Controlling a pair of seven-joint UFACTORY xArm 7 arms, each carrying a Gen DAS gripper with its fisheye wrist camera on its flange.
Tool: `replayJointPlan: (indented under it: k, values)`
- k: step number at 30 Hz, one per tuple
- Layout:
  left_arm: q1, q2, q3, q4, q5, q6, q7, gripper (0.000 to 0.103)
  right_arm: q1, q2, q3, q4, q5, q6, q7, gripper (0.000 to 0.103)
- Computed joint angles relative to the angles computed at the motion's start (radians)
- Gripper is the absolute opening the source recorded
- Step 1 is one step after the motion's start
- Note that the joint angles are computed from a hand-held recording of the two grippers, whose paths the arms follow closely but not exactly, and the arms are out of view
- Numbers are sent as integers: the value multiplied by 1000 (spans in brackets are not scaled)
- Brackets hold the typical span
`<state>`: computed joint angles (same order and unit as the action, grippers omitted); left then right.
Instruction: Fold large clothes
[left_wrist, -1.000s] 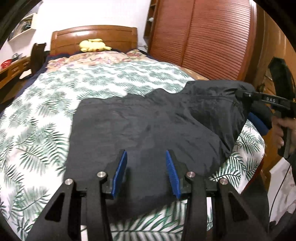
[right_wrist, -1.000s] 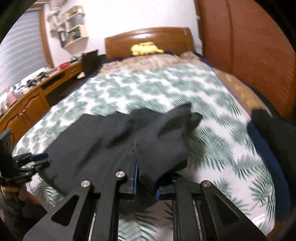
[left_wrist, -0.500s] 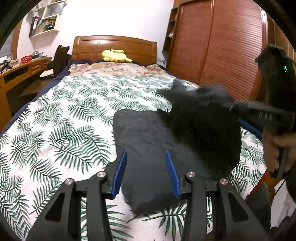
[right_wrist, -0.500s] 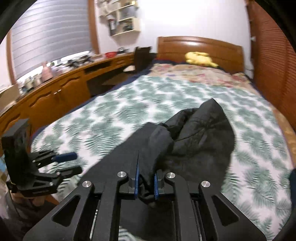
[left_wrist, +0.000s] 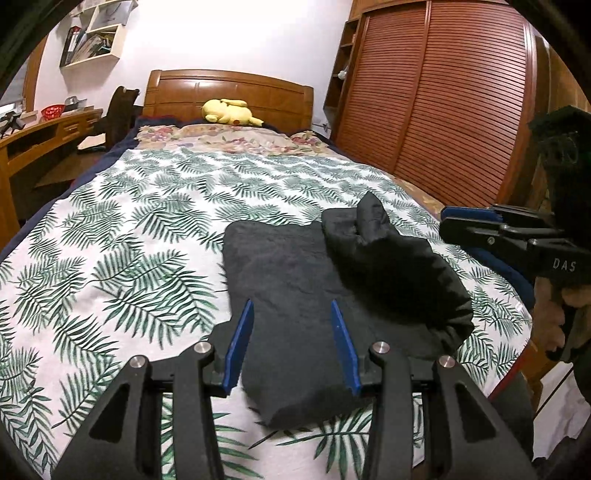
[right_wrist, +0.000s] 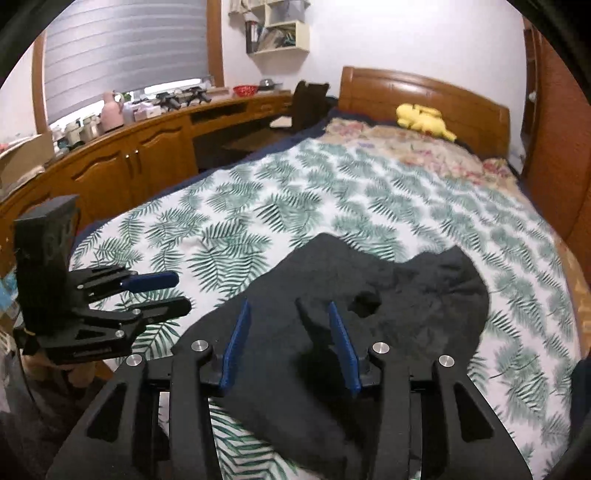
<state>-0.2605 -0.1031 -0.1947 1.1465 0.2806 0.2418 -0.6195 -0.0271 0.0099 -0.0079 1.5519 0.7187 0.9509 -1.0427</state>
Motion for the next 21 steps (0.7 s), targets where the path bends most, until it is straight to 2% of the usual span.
replayJointPlan:
  k: [5, 15, 21]
  values:
    - [-18, 41, -8, 50, 10, -2, 0, 42, -29, 1, -25, -5, -20, -46, -6, 44]
    - [-100, 153, 13, 215, 101, 57, -56, 42, -133, 67, -53, 3, -59, -78, -2, 44]
    - [-140, 212, 33, 282, 67, -4, -52, 42, -173, 74, -54, -41, -76, -91, -34, 45]
